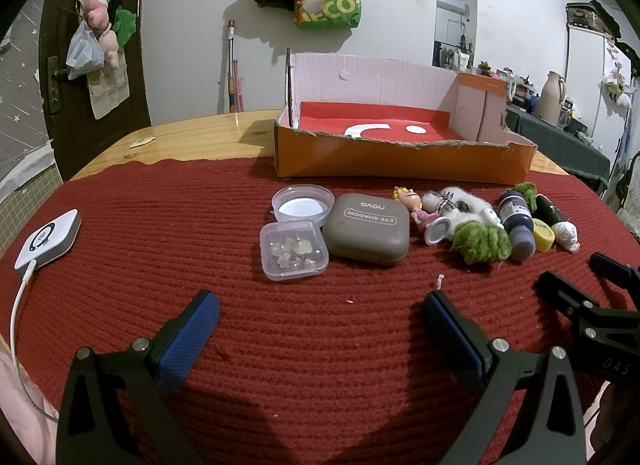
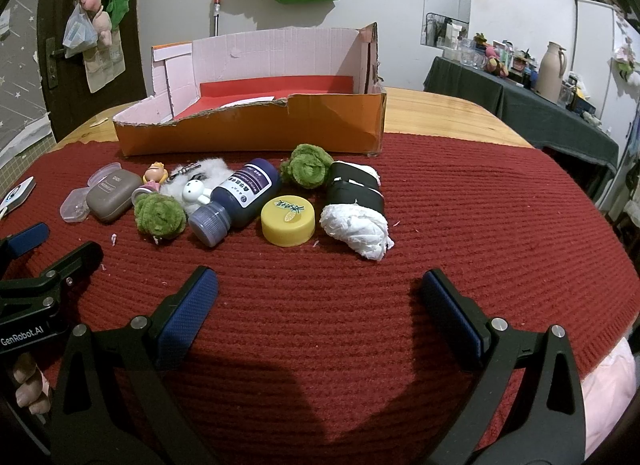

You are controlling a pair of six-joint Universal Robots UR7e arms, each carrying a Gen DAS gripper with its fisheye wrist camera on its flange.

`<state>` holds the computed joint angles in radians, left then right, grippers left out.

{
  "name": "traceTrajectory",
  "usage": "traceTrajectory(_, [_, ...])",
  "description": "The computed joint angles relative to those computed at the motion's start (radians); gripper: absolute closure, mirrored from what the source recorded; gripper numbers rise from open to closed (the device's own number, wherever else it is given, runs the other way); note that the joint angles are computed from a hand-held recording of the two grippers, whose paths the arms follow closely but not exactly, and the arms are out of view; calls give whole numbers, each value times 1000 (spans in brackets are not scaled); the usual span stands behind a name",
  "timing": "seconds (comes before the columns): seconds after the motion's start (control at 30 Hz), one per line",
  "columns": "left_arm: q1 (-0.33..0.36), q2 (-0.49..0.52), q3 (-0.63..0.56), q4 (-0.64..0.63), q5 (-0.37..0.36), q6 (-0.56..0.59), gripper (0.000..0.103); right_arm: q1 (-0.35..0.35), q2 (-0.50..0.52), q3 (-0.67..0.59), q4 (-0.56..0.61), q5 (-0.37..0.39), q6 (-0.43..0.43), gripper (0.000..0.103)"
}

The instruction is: Organize objects

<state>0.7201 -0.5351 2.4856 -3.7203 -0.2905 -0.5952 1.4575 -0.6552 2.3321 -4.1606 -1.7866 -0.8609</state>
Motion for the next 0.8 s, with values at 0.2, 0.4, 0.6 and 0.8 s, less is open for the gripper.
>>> traceTrajectory(0.2, [0, 0, 0, 0, 0, 0, 0, 0, -1, 1, 0, 0, 0, 0])
traceTrajectory(0.4, [0, -3, 1, 8, -1, -6, 0, 0, -6, 5, 2, -1, 1, 0])
traceTrajectory(0.6, [-3, -41, 25, 48, -39, -33, 0, 6, -30, 3, 49, -4, 9, 0])
traceTrajectory(0.8, [-16, -92, 31, 85, -58, -11, 0, 17, -54, 10, 39, 12, 6, 0])
